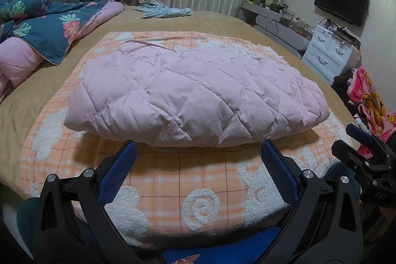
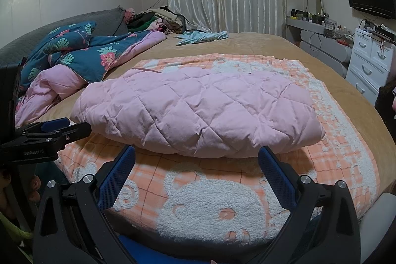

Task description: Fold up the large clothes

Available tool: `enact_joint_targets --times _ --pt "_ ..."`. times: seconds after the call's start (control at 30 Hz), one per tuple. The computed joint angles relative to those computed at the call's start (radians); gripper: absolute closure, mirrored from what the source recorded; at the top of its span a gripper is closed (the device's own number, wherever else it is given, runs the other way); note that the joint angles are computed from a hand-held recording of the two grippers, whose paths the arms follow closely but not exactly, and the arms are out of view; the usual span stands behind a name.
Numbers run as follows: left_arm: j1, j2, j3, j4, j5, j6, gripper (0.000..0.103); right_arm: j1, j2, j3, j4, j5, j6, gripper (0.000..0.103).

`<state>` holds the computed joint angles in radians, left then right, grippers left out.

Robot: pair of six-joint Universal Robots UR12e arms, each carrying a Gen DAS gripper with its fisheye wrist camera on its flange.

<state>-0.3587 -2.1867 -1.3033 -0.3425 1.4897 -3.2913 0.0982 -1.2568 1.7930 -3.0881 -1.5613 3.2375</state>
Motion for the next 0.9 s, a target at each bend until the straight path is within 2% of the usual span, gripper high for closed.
enact_joint_targets --times 0.9 --pt "0.000 0.005 -0.007 -0.005 0.013 0.000 0.009 0.002 0.001 0.001 -0.001 -0.002 -0.005 0.004"
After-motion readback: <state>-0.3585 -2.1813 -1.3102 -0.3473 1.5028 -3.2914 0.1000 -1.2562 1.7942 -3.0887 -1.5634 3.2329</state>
